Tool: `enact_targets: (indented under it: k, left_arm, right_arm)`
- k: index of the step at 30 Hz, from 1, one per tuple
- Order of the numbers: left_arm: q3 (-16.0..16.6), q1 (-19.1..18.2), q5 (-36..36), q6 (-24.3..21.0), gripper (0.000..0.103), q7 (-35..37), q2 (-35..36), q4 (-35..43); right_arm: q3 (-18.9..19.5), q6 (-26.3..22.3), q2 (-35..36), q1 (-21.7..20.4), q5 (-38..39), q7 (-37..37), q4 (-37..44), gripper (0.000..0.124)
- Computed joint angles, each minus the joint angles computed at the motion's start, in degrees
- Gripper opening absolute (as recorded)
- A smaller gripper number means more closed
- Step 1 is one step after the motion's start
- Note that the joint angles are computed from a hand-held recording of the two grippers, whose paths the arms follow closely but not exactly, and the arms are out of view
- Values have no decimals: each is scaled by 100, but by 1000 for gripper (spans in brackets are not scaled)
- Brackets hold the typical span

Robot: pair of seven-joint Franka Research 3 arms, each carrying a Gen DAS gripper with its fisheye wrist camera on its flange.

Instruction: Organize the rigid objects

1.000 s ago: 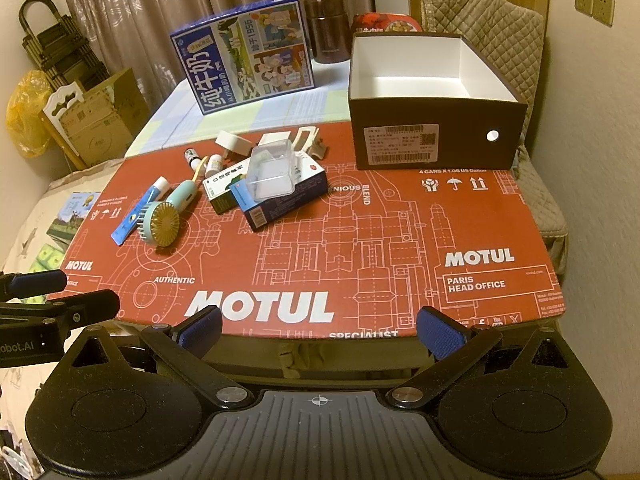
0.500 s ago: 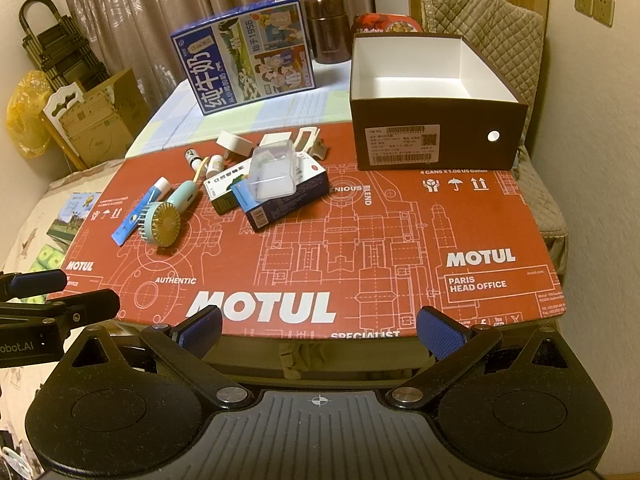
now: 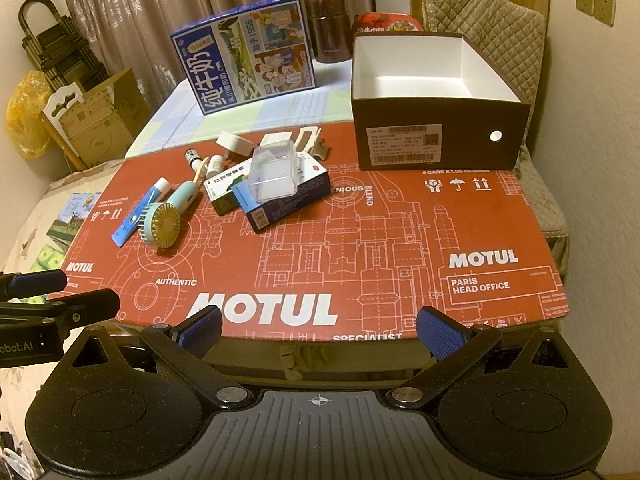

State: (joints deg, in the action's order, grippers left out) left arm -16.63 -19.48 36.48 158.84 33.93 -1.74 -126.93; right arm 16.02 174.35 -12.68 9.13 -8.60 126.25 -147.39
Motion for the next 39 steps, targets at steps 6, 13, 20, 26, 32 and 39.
enact_targets:
  k: [6,13,20,26,32,39]
  left_arm:
    - [13,0,-116,-57,84,124,7,78]
    - [70,58,-280,-6,84,355,19,94]
    - [148,180,-195,102,84,416,55,22]
    - [237,311,-317,221,84,684,88,-54]
    - [326,451,-480,418,83,1049,160,-156]
    - [398,554,-658,567,79,1424,377,-71]
  right_arm:
    - [-35,34,72,16,-34,8,42,101]
    - [69,-5,280,-60,-309,317,296,101]
    - [-124,165,534,122,-430,434,429,101]
    - [-252,502,837,296,-341,358,559,101]
    - [-549,510,1221,665,-480,508,868,91]
    - [-1233,439,1590,1284,-1725,1528,1262,91]
